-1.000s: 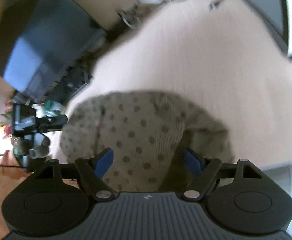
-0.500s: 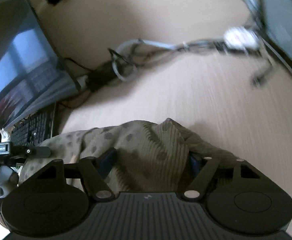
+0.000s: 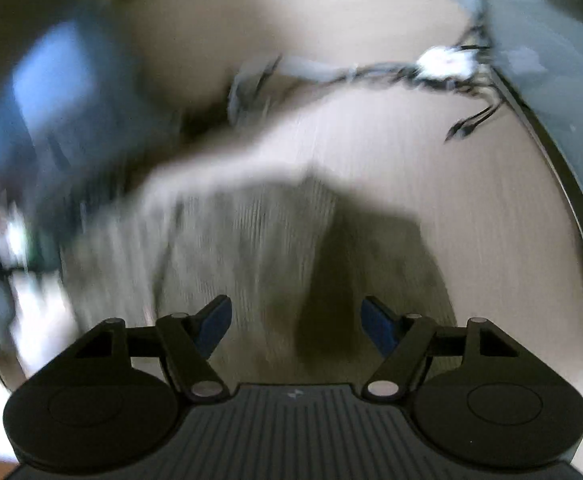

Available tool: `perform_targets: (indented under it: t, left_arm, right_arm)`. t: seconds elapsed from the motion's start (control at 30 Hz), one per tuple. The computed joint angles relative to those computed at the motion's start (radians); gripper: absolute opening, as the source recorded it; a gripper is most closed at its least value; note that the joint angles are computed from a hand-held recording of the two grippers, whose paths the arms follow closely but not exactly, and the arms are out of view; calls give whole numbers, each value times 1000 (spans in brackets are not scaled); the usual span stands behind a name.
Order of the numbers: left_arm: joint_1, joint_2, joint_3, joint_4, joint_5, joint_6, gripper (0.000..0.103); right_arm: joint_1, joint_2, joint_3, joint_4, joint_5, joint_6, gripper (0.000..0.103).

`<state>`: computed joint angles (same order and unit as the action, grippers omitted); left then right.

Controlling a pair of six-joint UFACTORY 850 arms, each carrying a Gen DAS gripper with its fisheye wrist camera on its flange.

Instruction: Fold clothes

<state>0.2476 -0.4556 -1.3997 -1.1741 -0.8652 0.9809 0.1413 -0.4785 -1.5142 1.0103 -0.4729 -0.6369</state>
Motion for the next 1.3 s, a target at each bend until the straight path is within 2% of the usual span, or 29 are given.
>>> perform_targets:
  t: [0.07, 0.1, 0.2, 0.3, 0.33, 0.37, 0.43, 0.47, 0.5, 0.53, 0.57, 0.63, 0.67, 0.7, 0.8, 0.93, 1.0, 1.1, 1.13, 1.17, 1.2, 1.23, 1.27, 1.3]
  left_arm:
    - [-8, -28, -28, -44, 0, -29, 94]
    - [-21, -42, -45, -47, 13, -54, 94]
    - [-56, -66, -76, 6, 63, -116, 94]
    - [-100, -86, -111, 222, 156, -288, 92]
    - [-112, -84, -110, 268, 185, -310, 93]
    - [-122, -79, -107, 295, 205, -309, 92]
    - [-143, -73, -113, 386, 229, -350, 92]
    - [-154, -69, -112, 431, 246, -362, 92]
    - [-166, -64, -108, 476, 268, -370, 92]
    - [-174, -60, -104, 509, 284, -370, 92]
    - [-175, -57, -100, 521, 291, -363, 93]
    - [-171, -54, -92, 524, 299, -355, 93]
    - [-167, -52, -89, 510, 298, -348, 93]
    - [-161, -50, -84, 491, 295, -335, 93]
    - [-138, -44, -68, 386, 272, -282, 93]
    - [-60, -37, -14, 4, 115, -91, 94]
    - [-51, -27, 9, -69, 110, -49, 94]
    - [-70, -41, -12, -28, 163, -98, 94]
    - [-79, -48, -22, -7, 180, -122, 93]
    - [-88, -54, -33, 13, 195, -147, 90]
    - [-99, -57, -42, 49, 213, -180, 79]
    - [-112, -58, -49, 96, 233, -220, 58]
    - [-122, -55, -52, 133, 249, -240, 49]
    - [-128, -42, -43, 145, 259, -230, 40]
  right_arm:
    - [-9, -58, -65, 84, 10, 36, 73]
    - [-10, -94, -105, 63, 6, 98, 73]
    - [-5, -207, -255, -95, -125, 325, 73]
    - [8, -258, -325, -58, -235, 251, 79]
    - [16, -274, -352, -47, -255, 202, 86]
    - [22, -298, -390, -47, -280, 168, 89]
    - [28, -353, -482, -66, -308, 172, 88]
    - [26, -377, -523, -72, -291, 202, 84]
    - [26, -388, -540, -67, -233, 225, 79]
    - [29, -381, -527, -50, -135, 232, 66]
    - [28, -356, -508, -63, -30, 251, 64]
    - [35, -297, -453, -103, 179, 225, 66]
    - [39, -271, -425, -86, 244, 179, 68]
    - [38, -254, -405, -57, 267, 123, 69]
    - [27, -238, -399, -120, 182, 97, 69]
    - [27, -217, -325, -190, 90, 110, 69]
    - [27, -221, -299, -175, 38, 99, 70]
    - [31, -233, -283, -106, -28, 9, 70]
    - [41, -240, -290, -128, -27, 12, 69]
    - [55, -245, -298, -175, -13, 37, 59]
    - [66, -246, -303, -213, -3, 51, 48]
    - [73, -244, -306, -241, 4, 56, 25]
    - [76, -233, -301, -249, 12, 47, 13]
    - [72, -204, -275, -219, 30, 6, 10]
